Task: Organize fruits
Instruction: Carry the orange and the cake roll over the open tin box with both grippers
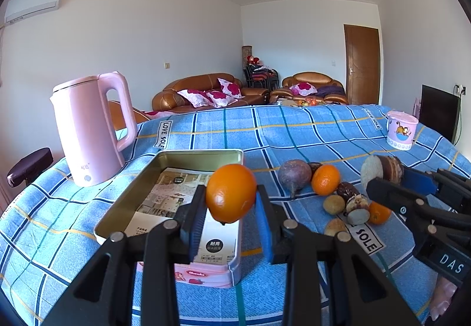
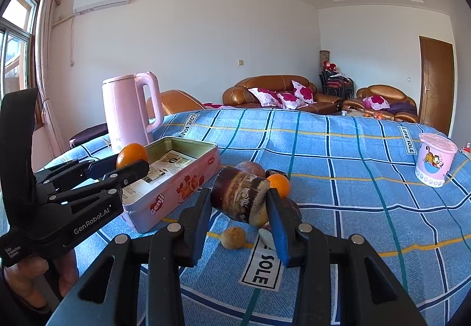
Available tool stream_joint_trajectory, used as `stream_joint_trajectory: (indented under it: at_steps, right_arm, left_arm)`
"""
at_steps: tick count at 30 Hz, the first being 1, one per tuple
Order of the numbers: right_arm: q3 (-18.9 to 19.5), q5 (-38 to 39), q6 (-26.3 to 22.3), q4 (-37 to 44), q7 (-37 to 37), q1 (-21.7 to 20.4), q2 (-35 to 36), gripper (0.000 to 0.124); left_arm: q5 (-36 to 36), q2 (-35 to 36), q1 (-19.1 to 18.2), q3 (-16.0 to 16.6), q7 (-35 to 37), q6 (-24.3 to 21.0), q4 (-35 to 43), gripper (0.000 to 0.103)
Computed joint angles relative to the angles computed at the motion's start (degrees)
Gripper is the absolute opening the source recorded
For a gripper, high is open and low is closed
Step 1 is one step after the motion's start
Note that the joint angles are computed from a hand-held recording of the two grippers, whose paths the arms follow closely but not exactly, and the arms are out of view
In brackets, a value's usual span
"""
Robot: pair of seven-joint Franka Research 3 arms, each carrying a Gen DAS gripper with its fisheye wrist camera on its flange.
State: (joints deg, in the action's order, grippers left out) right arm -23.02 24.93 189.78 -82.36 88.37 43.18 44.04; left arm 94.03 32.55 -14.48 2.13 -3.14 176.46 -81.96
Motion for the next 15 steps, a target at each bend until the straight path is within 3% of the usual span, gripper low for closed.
stream_joint_trajectory:
  at_steps: [10,15]
  right_arm:
    - [0.42,-3.70,-2.90,7.92,0.31,-1.59,3.14,0.040]
    - [2.62,-8.14,-6.68,15.15,2.02,-4.33,5.99,0.040]
  left_arm:
    - [-0.37,0.64,0.56,0.66,1.14,-1.49,2.12,0.034]
    - [-6.20,1.64,1.07,1.40,6.94,-1.55,3.10,0.034]
